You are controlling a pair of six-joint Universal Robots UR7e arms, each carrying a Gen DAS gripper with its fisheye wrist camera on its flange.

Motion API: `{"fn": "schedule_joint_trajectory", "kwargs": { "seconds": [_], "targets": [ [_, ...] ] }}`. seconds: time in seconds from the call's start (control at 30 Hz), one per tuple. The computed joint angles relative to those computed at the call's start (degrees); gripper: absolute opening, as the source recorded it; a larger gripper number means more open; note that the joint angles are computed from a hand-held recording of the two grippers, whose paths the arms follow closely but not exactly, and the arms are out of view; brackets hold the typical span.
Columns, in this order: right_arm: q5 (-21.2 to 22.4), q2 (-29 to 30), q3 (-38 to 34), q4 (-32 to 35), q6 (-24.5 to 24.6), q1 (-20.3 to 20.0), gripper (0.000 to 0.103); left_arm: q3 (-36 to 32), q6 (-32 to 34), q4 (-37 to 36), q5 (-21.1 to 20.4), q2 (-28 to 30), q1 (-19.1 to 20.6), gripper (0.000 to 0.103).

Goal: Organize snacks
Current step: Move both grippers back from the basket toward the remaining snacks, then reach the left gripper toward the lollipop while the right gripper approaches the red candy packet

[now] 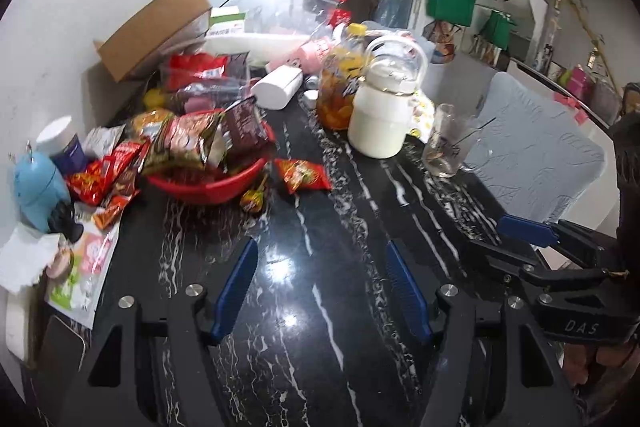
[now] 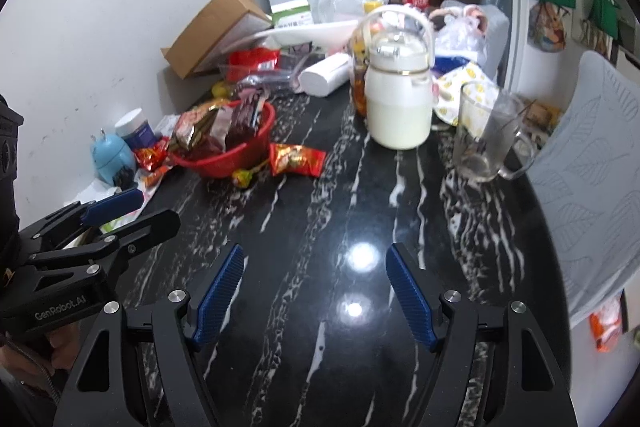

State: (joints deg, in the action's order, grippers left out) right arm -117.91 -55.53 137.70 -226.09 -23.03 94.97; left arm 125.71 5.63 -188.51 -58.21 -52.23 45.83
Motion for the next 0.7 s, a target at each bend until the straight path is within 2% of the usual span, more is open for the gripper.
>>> {"fn": "schedule_joint_trajectory", "kwargs": {
  "seconds": [0.4,0.7],
  "targets": [
    [2.45,2.21,-4.47,6.36,-0.23,-2.21,0.074,-4.65,-1.35,0.11,1.15,3.81,3.99,0.066],
    [3.46,3.25,-11.21,14.22,-2.26,-3.39,0.074,-12.22,-0.45,4.18,1.68,8.31,7.12,0.066]
  ]
}}
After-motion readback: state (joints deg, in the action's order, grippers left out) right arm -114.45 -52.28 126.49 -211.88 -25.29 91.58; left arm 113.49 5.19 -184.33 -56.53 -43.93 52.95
